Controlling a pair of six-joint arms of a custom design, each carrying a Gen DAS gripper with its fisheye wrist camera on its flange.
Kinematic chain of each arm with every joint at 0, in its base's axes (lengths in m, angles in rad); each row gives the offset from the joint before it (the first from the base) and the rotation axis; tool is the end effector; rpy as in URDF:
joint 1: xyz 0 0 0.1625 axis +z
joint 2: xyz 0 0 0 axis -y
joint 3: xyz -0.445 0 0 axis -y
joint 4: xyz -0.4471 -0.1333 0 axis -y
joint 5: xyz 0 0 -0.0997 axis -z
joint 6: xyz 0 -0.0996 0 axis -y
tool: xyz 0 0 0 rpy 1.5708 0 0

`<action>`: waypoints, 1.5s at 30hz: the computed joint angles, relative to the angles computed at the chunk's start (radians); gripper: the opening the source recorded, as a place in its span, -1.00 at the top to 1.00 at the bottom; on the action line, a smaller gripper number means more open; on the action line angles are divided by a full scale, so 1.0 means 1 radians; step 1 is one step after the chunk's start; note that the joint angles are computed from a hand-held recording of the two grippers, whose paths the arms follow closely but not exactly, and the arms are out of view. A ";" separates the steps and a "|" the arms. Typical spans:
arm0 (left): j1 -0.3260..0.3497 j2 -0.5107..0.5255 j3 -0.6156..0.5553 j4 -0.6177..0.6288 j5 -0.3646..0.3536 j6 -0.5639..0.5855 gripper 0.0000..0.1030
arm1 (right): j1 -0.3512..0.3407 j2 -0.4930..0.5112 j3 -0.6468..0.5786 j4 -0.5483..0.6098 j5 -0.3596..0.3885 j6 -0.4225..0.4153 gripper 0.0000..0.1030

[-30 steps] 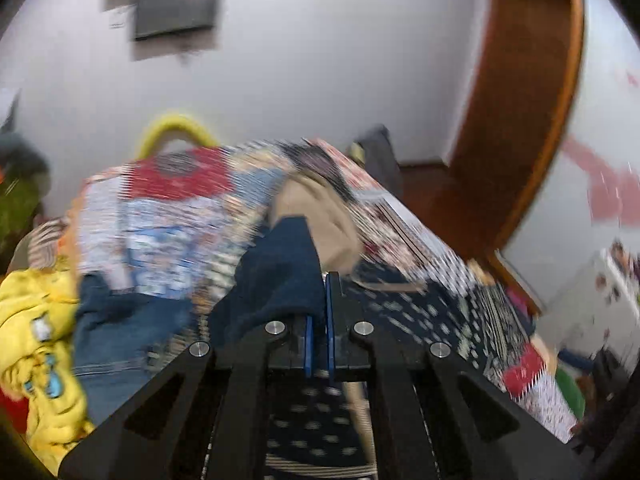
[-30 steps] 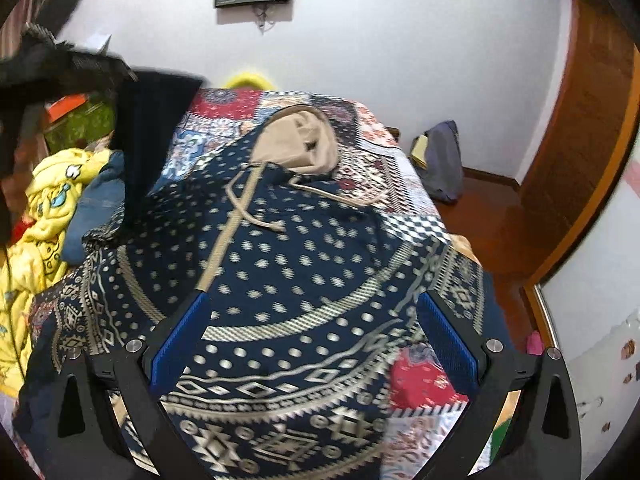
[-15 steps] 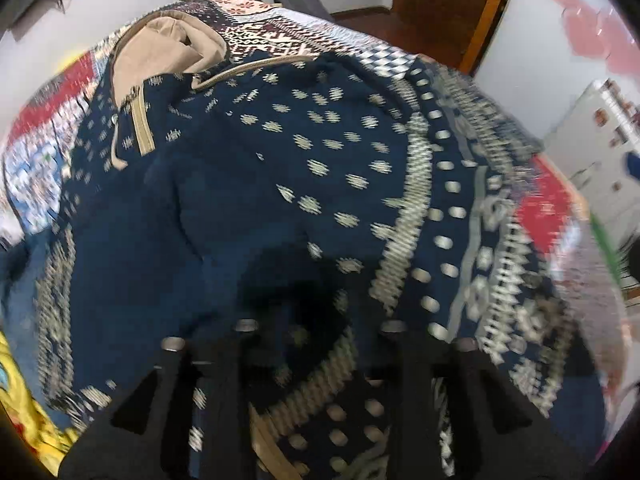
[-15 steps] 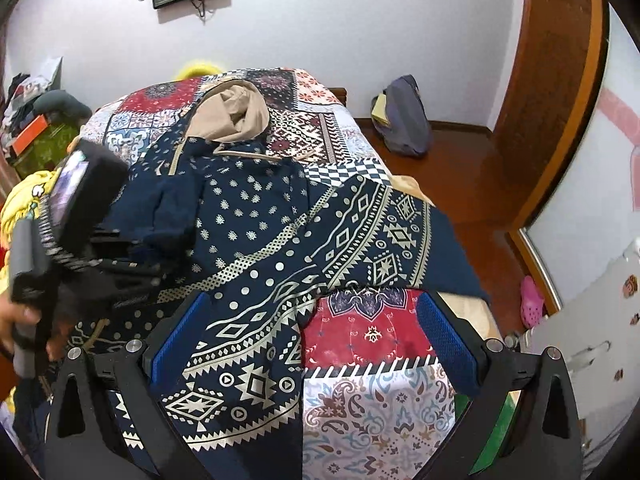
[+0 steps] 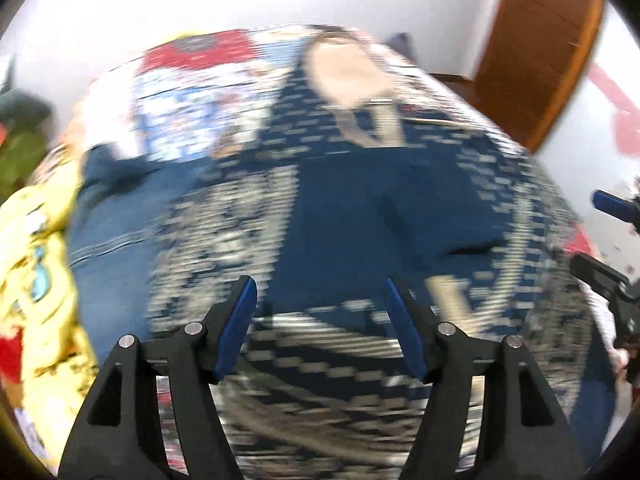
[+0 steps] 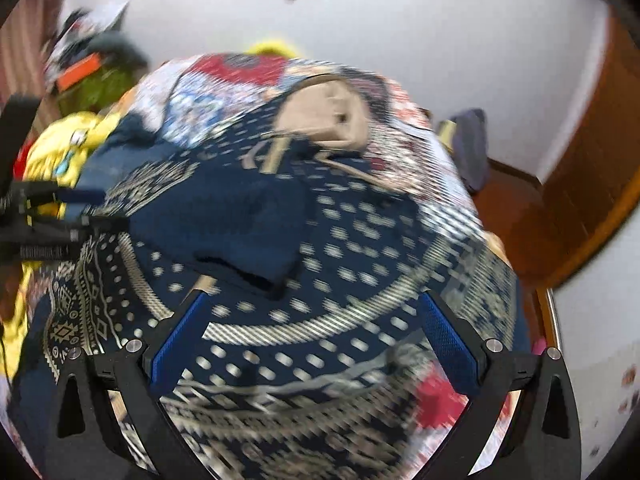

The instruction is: Fold large clothes

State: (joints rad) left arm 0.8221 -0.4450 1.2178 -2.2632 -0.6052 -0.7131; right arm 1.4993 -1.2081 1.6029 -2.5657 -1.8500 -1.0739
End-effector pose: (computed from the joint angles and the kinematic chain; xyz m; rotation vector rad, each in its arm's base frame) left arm -0.3982 -0.7447 -0.0226 0.0883 2.2703 -0.7268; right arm 0.0551 -0.7127 0.3839 1.1276 -2.2887 0.4687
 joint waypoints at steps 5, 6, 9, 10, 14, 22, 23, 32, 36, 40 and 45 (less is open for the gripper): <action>0.036 -0.078 0.105 0.032 0.047 -0.109 -0.26 | 0.040 0.076 0.003 -0.018 -0.040 -0.050 -0.92; 0.041 -0.085 0.116 0.038 0.054 -0.124 -0.26 | 0.047 0.092 0.004 -0.026 -0.056 -0.056 -0.87; 0.058 -0.098 0.142 0.037 0.056 -0.150 -0.26 | 0.064 0.146 -0.010 -0.043 -0.115 -0.068 -0.60; 0.064 -0.100 0.149 0.026 0.050 -0.150 -0.26 | 0.066 0.160 -0.015 -0.049 -0.130 -0.068 -0.52; 0.085 -0.086 0.149 0.010 0.035 -0.144 -0.26 | 0.067 0.214 -0.027 -0.090 -0.185 -0.093 -0.35; 0.090 -0.072 0.153 -0.025 0.057 -0.140 -0.28 | 0.058 0.215 -0.030 -0.134 -0.146 -0.048 0.56; 0.090 -0.073 0.152 -0.018 0.057 -0.146 -0.28 | 0.057 0.214 -0.030 -0.152 -0.150 -0.054 0.59; 0.084 -0.056 0.114 0.096 0.087 -0.200 -0.28 | 0.014 0.163 -0.117 -0.083 -0.074 0.074 0.66; 0.086 -0.054 0.104 0.123 0.085 -0.217 -0.28 | -0.016 0.153 -0.182 0.018 -0.057 0.152 0.66; 0.087 -0.048 0.089 0.162 0.086 -0.235 -0.28 | -0.039 0.143 -0.211 0.117 -0.045 0.186 0.62; 0.091 -0.045 0.070 0.202 0.074 -0.261 -0.28 | -0.040 0.142 -0.178 -0.023 -0.155 0.120 0.45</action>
State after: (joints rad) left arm 0.9133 -0.4903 1.2882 -2.0610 -0.5316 -0.9741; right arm 1.4589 -1.0659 1.4248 -2.5887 -2.0047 -0.9539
